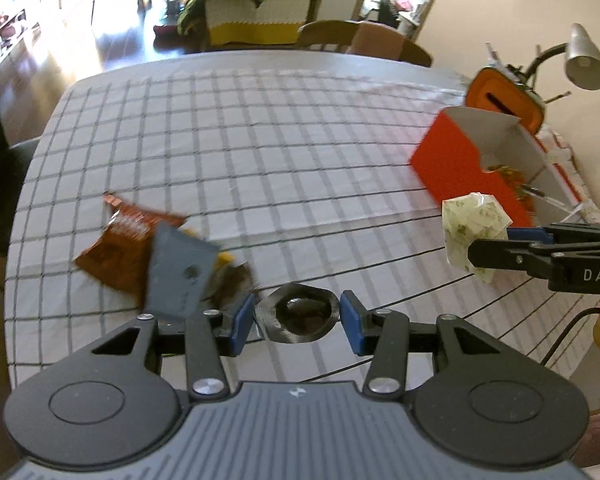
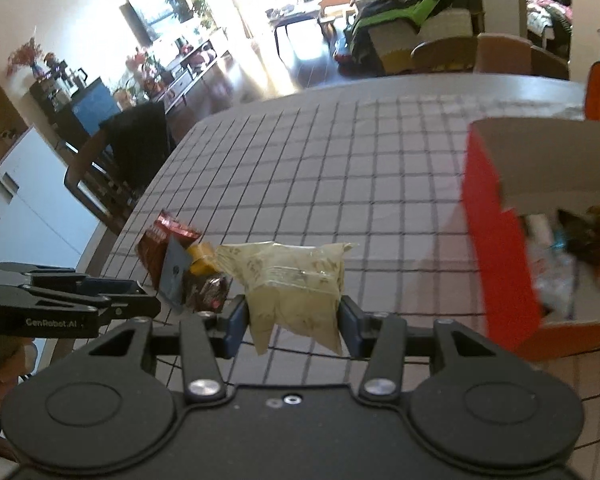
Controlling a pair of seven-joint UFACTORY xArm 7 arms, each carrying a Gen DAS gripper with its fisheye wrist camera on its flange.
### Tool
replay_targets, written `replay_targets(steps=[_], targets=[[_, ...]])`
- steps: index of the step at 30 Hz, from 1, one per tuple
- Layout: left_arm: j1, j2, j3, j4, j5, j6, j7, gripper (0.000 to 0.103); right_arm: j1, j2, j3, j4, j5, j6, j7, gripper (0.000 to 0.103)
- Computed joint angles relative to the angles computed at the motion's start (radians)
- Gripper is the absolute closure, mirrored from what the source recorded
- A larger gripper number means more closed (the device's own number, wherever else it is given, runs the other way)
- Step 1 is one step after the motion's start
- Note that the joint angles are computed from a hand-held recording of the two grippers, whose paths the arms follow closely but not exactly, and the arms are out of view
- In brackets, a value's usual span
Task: Organize snacks
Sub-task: 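Carry the pastry packet into the red box with the right tool while the left tool carries the round chocolate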
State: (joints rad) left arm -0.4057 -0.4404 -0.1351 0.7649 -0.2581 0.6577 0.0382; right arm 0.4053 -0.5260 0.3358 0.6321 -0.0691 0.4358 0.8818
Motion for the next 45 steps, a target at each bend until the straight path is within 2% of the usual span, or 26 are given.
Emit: replay_targets(steps=[6, 15, 25, 34, 40, 45], targets=[[-0.029, 0.064, -0.061, 0.089, 0.031, -0.02, -0.05, 0.057, -0.015, -0.142, -0.044, -0.067, -0.002, 0.052, -0.047, 0.056], [-0.076, 0.211, -0.138, 0.249, 0.139, -0.057, -0.139, 0.057, -0.064, -0.315, -0.101, -0.149, 0.022, 0.12, -0.145, 0.056], [-0.147, 0.413, -0.187, 0.457, 0.323, -0.048, -0.26, 0.057, -0.136, -0.445, -0.162, -0.217, 0.048, 0.202, -0.253, 0.056], [-0.258, 0.633, -0.161, 0.693, 0.439, 0.035, -0.353, 0.057, -0.243, -0.548, -0.246, -0.306, 0.052, 0.241, -0.365, 0.056], [-0.339, 0.767, -0.128, 0.844, 0.49, 0.097, -0.372, 0.057, -0.32, -0.521, -0.282, -0.324, 0.044, 0.237, -0.446, 0.056], [-0.399, 0.872, -0.097, 0.975, 0.51, 0.164, -0.38, 0.057, -0.363, -0.437, -0.313, -0.308, 0.038, 0.194, -0.53, 0.056]])
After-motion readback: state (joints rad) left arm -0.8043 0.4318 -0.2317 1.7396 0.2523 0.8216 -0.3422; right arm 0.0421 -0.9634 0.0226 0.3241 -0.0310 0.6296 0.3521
